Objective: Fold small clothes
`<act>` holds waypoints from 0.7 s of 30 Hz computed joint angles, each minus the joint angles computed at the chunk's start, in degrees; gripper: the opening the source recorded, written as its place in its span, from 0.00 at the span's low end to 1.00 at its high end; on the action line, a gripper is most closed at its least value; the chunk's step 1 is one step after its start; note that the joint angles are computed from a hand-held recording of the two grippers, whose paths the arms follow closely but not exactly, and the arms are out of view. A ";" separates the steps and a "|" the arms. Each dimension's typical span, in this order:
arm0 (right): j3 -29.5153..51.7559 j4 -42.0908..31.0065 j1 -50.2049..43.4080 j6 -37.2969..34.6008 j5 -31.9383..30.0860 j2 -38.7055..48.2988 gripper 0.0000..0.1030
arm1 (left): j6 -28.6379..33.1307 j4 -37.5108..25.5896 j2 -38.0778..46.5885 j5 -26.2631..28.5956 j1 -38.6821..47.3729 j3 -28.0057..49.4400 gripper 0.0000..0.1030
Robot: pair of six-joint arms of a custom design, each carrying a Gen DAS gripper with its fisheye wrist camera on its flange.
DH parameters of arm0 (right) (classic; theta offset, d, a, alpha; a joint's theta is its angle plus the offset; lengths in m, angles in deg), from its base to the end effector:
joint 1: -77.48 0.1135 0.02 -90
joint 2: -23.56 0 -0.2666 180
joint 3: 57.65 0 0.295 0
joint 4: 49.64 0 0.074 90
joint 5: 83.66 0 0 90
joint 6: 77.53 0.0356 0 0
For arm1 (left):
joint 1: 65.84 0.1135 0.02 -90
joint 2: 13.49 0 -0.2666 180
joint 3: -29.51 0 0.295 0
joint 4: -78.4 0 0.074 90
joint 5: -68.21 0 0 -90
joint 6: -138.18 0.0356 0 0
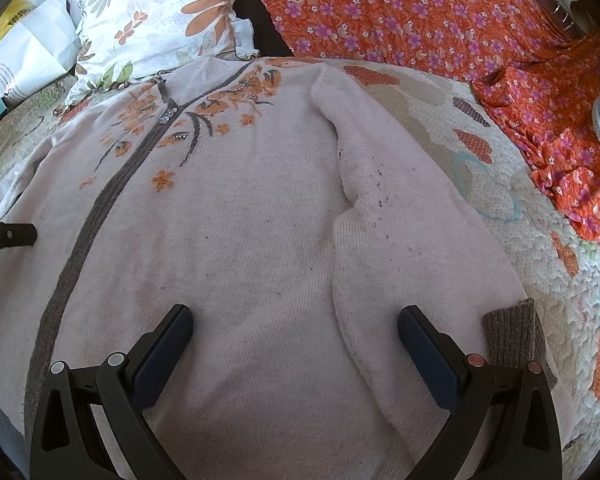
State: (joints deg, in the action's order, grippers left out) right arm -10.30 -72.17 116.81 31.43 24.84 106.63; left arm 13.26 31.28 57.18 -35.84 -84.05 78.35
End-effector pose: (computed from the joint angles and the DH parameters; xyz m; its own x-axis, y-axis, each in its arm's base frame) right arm 0.2269 0.1713 0.1143 -0.7754 -0.2370 -0.5853 -0.2326 0.9689 -0.0842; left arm 0.2350 -0.0682 0.1541 -0.8530 -0.3040 -0.4242 -0.3268 0.9449 -0.0198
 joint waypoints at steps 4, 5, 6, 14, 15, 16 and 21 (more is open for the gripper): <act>-0.38 0.12 0.21 0.31 -0.05 -0.38 1.00 | -1.11 1.19 -0.36 -1.59 -0.93 -0.87 1.00; -0.28 0.24 0.16 0.27 -0.08 -0.25 1.00 | -1.06 1.37 -0.49 -1.50 -0.83 -1.04 1.00; -0.37 0.23 0.11 0.32 -0.21 -0.39 1.00 | -0.96 1.52 -0.34 -1.43 -0.64 -0.94 1.00; -0.54 1.01 0.14 0.34 -0.11 -0.17 1.00 | -3.09 0.60 1.03 -1.89 -0.73 0.37 1.00; -0.69 1.27 0.18 0.42 -0.13 -0.27 1.00 | -2.93 0.26 1.26 -1.55 -0.44 0.75 1.00; -0.53 1.20 0.16 0.43 -0.14 -0.10 1.00 | -2.86 -0.15 1.44 -1.07 -0.11 1.21 1.00; -0.70 2.24 -0.13 0.28 -0.47 -0.11 1.00 | -2.90 0.09 -2.83 2.46 1.15 0.11 1.00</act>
